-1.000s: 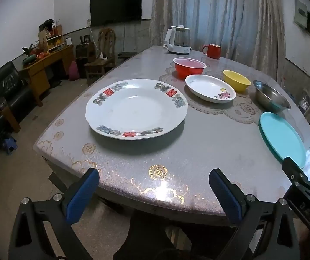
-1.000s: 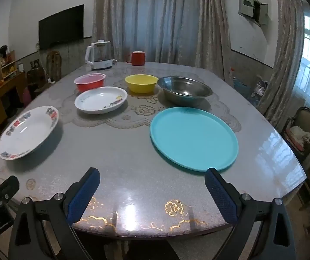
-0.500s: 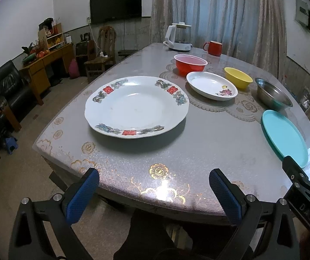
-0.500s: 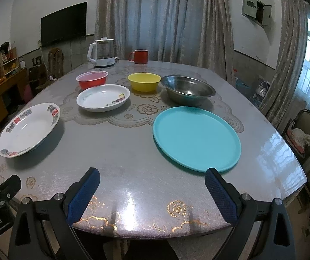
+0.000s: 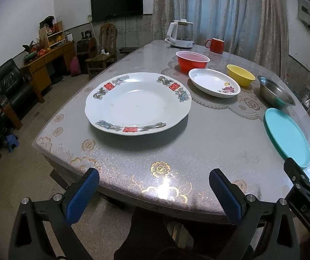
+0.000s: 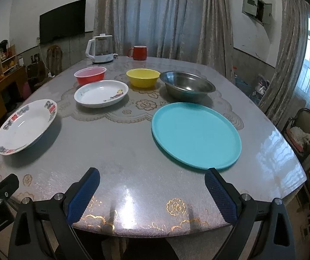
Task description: Organize plates and bowls
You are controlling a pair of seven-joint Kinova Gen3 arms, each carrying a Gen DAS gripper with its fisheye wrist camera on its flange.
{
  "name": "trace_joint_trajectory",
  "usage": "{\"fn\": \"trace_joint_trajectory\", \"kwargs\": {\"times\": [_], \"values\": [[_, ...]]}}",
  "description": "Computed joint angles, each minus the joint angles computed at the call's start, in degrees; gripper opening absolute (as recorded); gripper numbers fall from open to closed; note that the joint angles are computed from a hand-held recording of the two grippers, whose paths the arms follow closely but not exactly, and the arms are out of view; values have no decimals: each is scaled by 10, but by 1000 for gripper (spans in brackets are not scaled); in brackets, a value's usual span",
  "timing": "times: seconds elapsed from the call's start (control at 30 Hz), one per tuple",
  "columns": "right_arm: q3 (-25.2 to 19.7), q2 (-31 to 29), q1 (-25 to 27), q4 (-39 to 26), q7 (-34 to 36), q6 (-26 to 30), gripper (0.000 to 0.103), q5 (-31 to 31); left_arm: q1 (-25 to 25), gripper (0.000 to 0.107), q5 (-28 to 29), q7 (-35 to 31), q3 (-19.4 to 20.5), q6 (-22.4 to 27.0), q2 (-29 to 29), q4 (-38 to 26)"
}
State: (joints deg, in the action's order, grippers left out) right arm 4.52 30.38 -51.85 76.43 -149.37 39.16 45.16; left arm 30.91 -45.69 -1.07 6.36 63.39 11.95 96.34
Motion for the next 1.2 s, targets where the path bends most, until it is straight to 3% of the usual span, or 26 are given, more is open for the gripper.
{"fn": "trace_joint_trajectory", "kwargs": {"times": [0.67, 1.2], "values": [[-3, 5, 5, -5, 16, 1, 99, -17, -2, 102, 6, -2, -1, 0, 3, -2], [-11, -4, 20, 6, 41, -38, 99, -37, -4, 102, 11, -7, -4, -3, 7, -3]]}}
